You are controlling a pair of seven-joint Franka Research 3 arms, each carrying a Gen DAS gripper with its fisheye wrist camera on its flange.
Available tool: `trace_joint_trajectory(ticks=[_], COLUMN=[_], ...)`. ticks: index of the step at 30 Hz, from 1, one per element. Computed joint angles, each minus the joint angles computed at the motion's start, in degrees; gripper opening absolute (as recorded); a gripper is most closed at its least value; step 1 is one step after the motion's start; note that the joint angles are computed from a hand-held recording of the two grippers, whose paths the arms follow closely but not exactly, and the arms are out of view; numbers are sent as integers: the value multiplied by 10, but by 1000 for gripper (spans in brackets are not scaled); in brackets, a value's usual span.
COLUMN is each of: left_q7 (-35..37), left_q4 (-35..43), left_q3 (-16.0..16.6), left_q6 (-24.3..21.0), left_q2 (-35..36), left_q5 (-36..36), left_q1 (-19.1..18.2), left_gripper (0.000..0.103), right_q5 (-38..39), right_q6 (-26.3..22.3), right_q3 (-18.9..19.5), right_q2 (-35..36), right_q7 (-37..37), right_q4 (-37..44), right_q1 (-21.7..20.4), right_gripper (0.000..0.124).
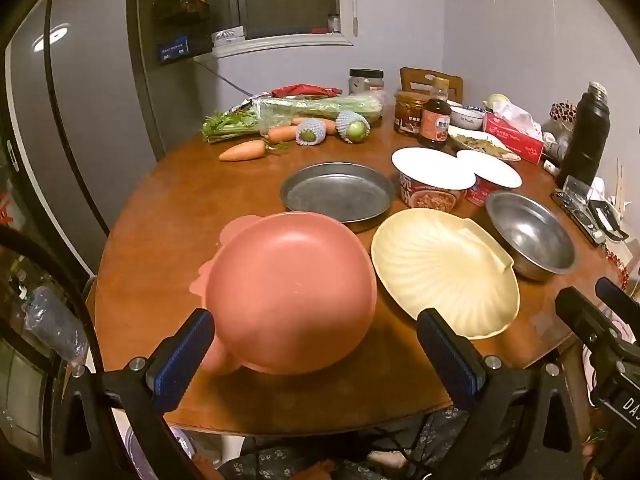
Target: Organize plates and bowls
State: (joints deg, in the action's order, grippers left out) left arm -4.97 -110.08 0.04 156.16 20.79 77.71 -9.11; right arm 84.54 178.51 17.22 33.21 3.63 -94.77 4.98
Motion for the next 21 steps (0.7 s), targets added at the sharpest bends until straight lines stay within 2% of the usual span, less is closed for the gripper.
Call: trace_joint_trajectory(ticks=[3,4,5,7,8,9,10,13,21], left_q7=[14,34,54,47,72,79,79,75,60], left_q4=[-2,-2,0,-1,-4,8,9,10,7], left_q3=[-5,-8,-11,-3,-5,-5,-2,5,9], left_q6=[-10,10,12,19,20,6,5,4,8], left_q2=[1,6,8,10,4,13,13,14,11], left_q5=[-10,-33,-58,-56,-74,-80,-79,-76,-62], left_q1=[-4,9,12,6,10,3,-1,-8,-12], left_gripper=[102,102,102,102,102,102,102,102,101], right_q5=[-23,-11,22,34,39,40,15,5,19], right_q6=[9,11,13,-9,-14,-16,-21,-33,-28], right_q3=[-5,7,23,12,6,-2,-15,-19,-20], right_q2=[2,0,0,-3,-5,-6,-9,-11,-13], right_q7=[29,11,-21,-28,-32,-30,2,14,-5], right_q4=[-1,-2,1,-1,-2,-2,-7,-10,-11], right_q1=[7,0,-12,-11,-8,-2,9,8,10], right_gripper=[96,96,96,96,96,96,96,96,96])
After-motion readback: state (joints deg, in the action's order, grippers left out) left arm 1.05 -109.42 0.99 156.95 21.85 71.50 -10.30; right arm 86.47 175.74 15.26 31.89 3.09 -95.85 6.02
